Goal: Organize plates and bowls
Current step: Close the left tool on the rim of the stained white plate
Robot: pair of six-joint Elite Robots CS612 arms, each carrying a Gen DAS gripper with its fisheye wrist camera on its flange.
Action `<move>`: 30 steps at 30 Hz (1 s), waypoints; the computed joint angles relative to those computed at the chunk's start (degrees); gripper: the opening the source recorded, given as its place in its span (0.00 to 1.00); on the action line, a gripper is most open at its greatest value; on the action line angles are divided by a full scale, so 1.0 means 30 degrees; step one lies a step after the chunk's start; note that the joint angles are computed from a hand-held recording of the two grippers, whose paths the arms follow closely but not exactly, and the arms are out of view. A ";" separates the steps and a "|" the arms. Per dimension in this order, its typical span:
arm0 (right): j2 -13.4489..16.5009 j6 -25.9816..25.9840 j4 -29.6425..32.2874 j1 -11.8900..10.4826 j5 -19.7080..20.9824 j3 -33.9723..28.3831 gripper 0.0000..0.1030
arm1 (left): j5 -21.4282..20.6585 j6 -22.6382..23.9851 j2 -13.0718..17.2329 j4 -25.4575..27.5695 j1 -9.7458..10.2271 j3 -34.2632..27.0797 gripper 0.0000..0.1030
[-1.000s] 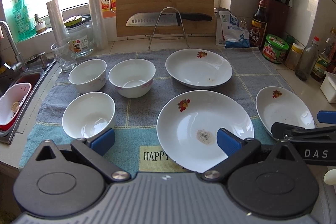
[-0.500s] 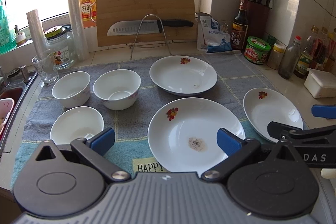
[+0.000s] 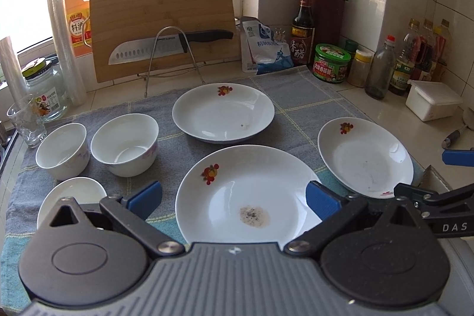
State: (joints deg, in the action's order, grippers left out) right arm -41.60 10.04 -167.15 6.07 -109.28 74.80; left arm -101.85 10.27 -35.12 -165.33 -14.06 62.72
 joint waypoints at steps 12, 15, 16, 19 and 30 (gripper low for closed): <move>0.0466 0.0788 -0.0330 -0.1097 0.2453 0.0724 1.00 | -0.1710 0.1727 0.1225 0.3027 -0.0318 -0.2555 0.99; 0.0719 0.0290 -0.0696 -0.1283 0.2992 0.0645 1.00 | -0.2360 0.2402 0.1685 0.4257 -0.0409 -0.3531 0.99; 0.0829 0.0181 -0.0658 -0.1361 0.3178 0.0552 1.00 | -0.2540 0.2705 0.1846 0.4595 -0.0462 -0.3847 0.99; 0.1052 -0.0334 -0.0753 -0.1522 0.3609 0.0426 1.00 | -0.2805 0.3593 0.2265 0.5417 -0.0648 -0.4694 0.99; 0.1548 -0.1978 -0.0752 -0.2034 0.5152 0.0014 1.00 | -0.4146 0.7173 0.4206 0.9665 -0.1310 -0.8933 0.99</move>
